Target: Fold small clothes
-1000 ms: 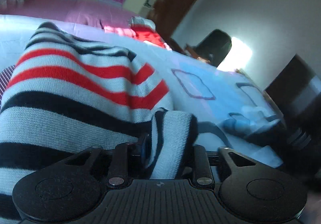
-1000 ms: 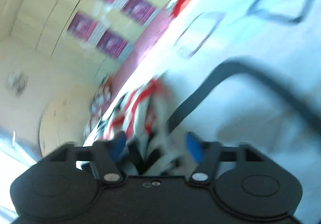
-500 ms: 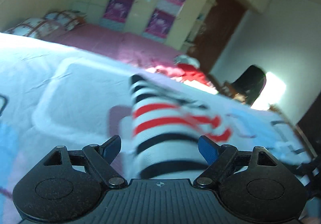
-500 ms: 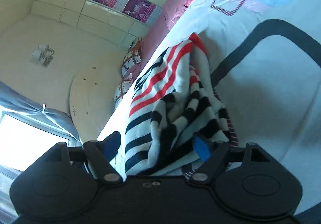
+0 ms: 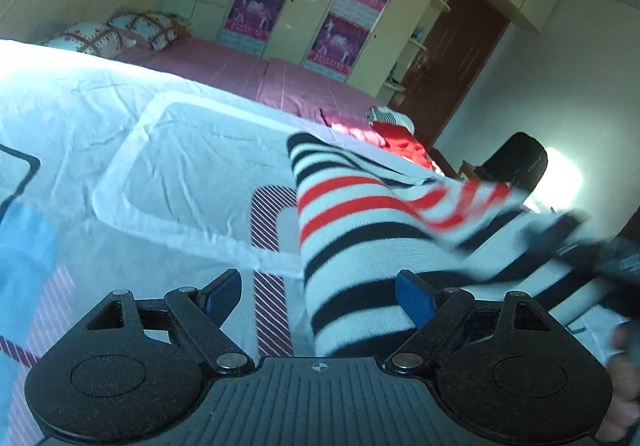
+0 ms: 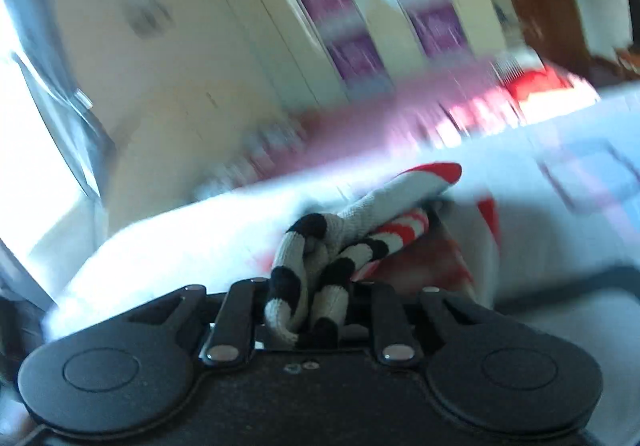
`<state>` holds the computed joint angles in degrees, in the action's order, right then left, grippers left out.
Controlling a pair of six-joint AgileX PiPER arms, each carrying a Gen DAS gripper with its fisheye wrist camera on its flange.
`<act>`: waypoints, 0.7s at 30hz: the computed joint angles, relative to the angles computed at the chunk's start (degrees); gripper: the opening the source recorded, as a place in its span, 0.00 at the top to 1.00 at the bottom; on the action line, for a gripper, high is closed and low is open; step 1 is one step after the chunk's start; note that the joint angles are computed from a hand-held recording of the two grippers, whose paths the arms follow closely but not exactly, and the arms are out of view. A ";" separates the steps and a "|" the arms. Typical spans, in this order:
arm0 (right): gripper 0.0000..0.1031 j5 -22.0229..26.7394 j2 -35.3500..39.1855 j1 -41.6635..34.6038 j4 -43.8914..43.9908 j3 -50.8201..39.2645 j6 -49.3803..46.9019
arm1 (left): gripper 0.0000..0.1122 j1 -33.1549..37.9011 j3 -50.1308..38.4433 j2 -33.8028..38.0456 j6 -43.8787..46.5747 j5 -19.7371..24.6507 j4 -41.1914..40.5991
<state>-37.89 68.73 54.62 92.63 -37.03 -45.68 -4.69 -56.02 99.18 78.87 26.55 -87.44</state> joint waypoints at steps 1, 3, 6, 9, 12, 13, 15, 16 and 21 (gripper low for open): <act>0.81 -3.71 -1.01 2.65 -2.90 1.83 3.17 | 0.26 -0.07 -0.18 0.45 -0.22 -0.20 0.05; 0.81 -4.26 -1.06 2.44 -1.81 5.61 6.33 | 0.26 -0.56 -1.59 1.91 -4.92 -0.43 4.59; 0.80 8.91 -0.56 -7.40 -3.06 12.95 20.30 | 0.26 -1.30 -2.64 2.94 -8.58 0.86 9.35; 0.71 13.97 -5.61 -10.81 -10.09 16.33 30.17 | 0.26 -1.71 -1.87 2.15 -7.38 0.12 9.22; 0.51 9.05 -10.33 -5.39 1.27 16.48 22.59 | 0.26 -0.74 -1.99 1.86 -7.84 1.56 9.11; 0.48 6.37 -11.64 -2.56 4.49 16.48 21.52 | 0.26 -0.56 -1.79 1.71 -6.85 1.92 8.58; 0.47 5.97 -13.73 -1.85 5.14 17.72 22.76 | 0.27 0.08 -2.27 2.54 -7.33 3.95 9.51; 0.50 7.58 -12.93 -3.54 4.78 17.61 22.86 | 0.26 0.12 -2.56 2.99 -8.27 4.34 10.40; 0.85 9.64 -7.16 -6.94 -0.99 16.29 24.64 | 0.27 -0.89 -1.64 2.33 -7.05 2.02 9.70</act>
